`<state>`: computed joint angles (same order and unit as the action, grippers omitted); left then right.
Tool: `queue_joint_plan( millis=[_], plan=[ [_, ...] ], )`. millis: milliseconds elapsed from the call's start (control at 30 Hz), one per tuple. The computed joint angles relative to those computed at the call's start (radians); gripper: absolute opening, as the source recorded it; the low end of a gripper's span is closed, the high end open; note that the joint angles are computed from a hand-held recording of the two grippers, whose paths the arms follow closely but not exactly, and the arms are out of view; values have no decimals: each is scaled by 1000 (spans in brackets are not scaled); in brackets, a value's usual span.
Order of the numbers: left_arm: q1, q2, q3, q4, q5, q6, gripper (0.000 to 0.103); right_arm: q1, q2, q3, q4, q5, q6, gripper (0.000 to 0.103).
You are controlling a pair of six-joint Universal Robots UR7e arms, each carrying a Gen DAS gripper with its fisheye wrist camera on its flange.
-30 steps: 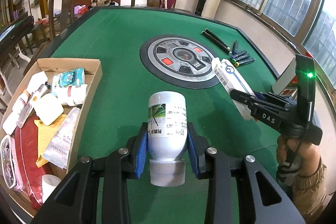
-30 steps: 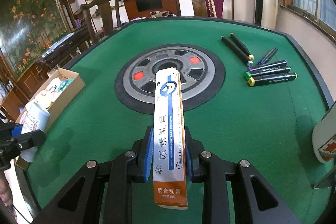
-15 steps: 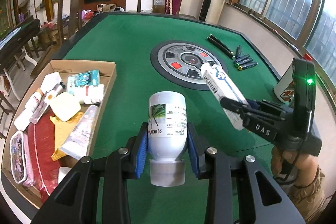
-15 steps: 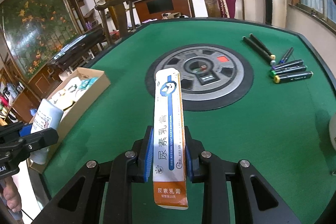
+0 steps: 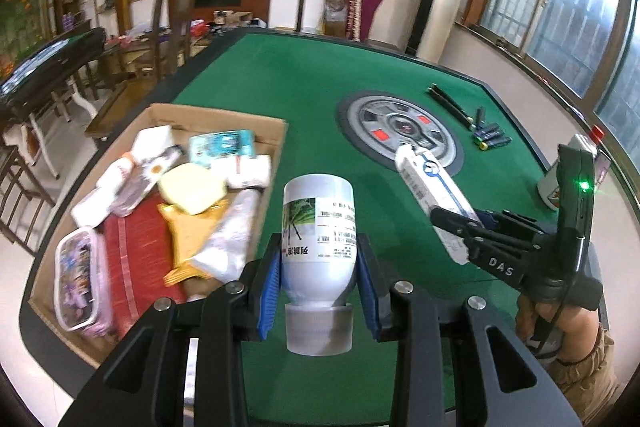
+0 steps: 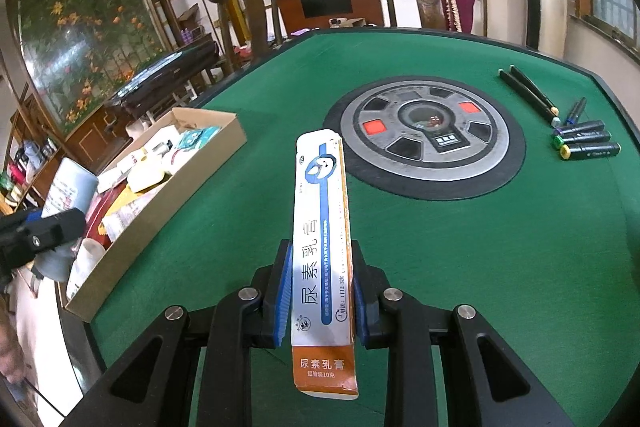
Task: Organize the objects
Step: 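Carry the white bottle toward the tray with the left gripper while the right gripper carries the cream box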
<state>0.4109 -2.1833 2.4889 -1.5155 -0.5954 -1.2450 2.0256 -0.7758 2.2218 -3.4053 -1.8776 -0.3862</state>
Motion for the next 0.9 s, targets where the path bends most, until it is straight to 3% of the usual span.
queue_joint_plan(
  millis=[133, 367, 633, 900],
  plan=[
    [-62, -86, -47, 280, 2, -200, 33, 8, 5, 0, 2, 5, -3, 27],
    [-148, -158, -131, 656, -21, -488, 33, 12, 13, -6, 13, 9, -8, 27],
    [-281, -196, -201, 977, -119, -746, 33, 39, 36, -19, 28, 27, -10, 27],
    [-379, -222, -252, 1174, -195, -907, 33, 57, 62, -30, 44, 28, -10, 27]
  ],
)
